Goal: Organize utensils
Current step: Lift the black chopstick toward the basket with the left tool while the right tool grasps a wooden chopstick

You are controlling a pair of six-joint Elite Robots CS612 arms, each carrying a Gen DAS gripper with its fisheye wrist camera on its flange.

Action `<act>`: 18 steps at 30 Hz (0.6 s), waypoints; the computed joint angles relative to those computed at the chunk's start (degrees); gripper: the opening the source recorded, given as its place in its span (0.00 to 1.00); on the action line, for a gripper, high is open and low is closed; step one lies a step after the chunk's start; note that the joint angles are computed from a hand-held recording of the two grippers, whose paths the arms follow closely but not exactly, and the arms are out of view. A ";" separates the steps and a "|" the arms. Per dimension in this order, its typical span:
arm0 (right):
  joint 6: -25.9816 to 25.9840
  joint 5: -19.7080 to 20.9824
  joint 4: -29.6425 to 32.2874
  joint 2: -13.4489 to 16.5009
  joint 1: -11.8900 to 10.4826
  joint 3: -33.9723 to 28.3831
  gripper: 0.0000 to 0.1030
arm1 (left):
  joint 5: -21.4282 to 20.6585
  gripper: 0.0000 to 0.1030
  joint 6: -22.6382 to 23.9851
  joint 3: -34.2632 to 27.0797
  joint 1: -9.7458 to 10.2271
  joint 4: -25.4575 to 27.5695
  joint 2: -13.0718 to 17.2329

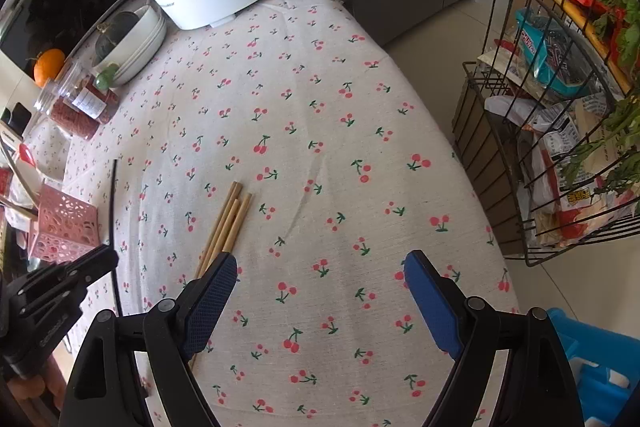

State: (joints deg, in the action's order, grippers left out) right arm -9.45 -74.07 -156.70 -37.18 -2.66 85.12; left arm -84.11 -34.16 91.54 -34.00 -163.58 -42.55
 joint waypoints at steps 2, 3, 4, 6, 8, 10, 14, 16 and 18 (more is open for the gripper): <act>-0.70 -0.14 1.79 0.34 0.60 -0.64 0.84 | -0.29 0.06 -0.79 2.86 -0.07 -3.09 -1.38; -1.05 -0.26 2.58 0.50 0.95 -0.92 0.84 | -0.31 0.06 -1.04 4.16 -0.12 -4.54 -1.99; -1.31 -0.40 3.16 0.64 1.30 -1.13 0.84 | -0.20 0.06 -1.33 5.30 -0.23 -5.99 -2.48; -2.20 -1.33 4.17 0.95 2.09 -1.66 0.84 | -0.39 0.06 -1.68 7.28 -0.29 -8.48 -3.30; -3.15 -3.38 4.32 1.36 2.90 -2.14 0.83 | -0.91 0.06 -2.12 8.10 -0.18 -9.27 -3.64; -3.36 -5.18 4.89 1.79 3.45 -2.65 0.81 | -1.20 0.06 -2.11 8.75 -0.14 -10.31 -3.85; -2.35 -7.15 5.77 2.37 4.08 -3.32 0.73 | -1.95 0.06 -1.72 10.11 0.21 -11.74 -4.50; -2.12 -7.38 5.52 2.33 4.37 -3.23 0.68 | -2.27 0.06 -2.22 10.59 0.39 -12.27 -4.79; -1.87 -7.19 5.71 2.24 4.67 -3.15 0.63 | -2.71 0.06 -2.84 10.91 0.65 -12.78 -4.95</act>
